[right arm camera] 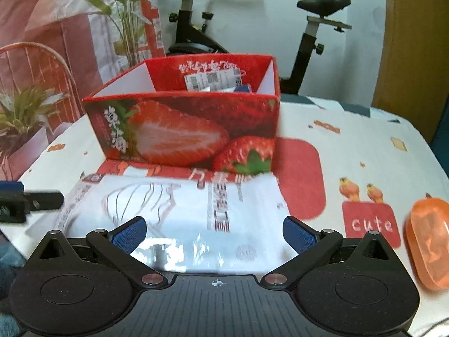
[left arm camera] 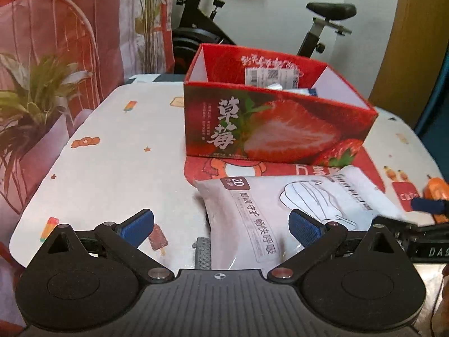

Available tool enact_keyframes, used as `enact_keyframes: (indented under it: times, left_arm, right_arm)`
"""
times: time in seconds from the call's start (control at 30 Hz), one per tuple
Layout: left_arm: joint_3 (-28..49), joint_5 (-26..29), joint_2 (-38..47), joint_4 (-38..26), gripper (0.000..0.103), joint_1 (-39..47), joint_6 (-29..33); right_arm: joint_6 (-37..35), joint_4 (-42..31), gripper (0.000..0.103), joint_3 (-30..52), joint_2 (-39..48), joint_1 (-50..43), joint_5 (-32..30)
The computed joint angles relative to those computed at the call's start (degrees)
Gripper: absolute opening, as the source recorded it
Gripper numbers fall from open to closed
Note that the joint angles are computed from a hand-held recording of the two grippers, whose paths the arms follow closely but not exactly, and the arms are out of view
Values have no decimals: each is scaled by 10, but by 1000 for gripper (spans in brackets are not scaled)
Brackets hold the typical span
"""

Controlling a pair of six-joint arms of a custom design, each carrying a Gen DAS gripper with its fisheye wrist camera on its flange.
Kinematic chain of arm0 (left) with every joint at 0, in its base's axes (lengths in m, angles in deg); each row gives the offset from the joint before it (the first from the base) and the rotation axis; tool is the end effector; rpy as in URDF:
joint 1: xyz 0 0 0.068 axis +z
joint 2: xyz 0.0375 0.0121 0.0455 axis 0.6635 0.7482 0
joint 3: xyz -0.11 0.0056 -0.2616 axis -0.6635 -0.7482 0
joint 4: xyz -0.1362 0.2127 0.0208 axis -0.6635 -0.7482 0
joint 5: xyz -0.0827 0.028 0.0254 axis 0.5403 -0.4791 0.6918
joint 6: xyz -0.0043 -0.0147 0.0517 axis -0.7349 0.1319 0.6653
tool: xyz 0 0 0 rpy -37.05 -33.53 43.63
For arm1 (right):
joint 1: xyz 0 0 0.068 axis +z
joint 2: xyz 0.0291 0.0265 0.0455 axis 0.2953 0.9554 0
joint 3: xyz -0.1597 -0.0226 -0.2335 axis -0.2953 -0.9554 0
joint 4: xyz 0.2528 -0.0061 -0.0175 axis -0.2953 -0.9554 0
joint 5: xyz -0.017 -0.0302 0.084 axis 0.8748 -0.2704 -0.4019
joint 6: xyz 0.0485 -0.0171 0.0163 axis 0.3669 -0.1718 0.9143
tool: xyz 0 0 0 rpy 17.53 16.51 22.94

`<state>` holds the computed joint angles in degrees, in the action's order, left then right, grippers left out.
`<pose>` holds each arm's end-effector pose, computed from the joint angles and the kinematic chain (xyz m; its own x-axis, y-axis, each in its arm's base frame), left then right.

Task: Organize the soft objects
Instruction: 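Lower both grippers under the mask bag and close on the grey knitted cloth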

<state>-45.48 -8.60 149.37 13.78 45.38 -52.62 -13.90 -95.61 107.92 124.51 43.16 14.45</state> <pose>0.2640 0.0088 0.2203 -0.6971 0.1514 -0.7009 0.2497 0.9675 -0.0394 0.1966 0.0839 0.2022 -0.6821 0.1042 -0.7238 0.0582 0.9944 0.0883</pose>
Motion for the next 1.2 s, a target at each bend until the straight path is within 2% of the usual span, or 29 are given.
enact_keyframes:
  times: [0.17, 0.33, 0.57, 0.67, 0.73, 0.8, 0.87, 1.03, 1.2]
  left_arm:
    - [-10, 31, -13, -31, 103, 36, 30]
    - [-25, 7, -14, -44, 103, 42, 49]
    - [-22, 29, 13, -54, 101, 44, 67]
    - [-12, 38, 47, -57, 94, 42, 70]
    - [-6, 35, 70, -57, 84, 38, 69]
    - [1, 34, 87, -57, 80, 38, 64]
    - [4, 38, 101, -50, 80, 39, 57]
    - [10, 55, 123, -42, 75, 43, 52]
    - [-9, 65, 106, -11, 75, 30, 60]
  right_arm:
    - [16, -45, 103, -11, -37, 18, 0]
    - [35, -72, 103, -14, -55, 20, -4]
    - [57, -76, 103, -30, -36, 31, -42]
    - [56, -68, 102, -27, -15, 30, -50]
    - [57, -58, 102, -28, 1, 25, -57]
    - [64, -51, 100, -28, 13, 25, -46]
    - [65, -46, 99, -32, 13, 15, -53]
    - [50, -26, 89, -31, 40, 9, -67]
    - [43, -1, 79, -34, 52, 8, -71]
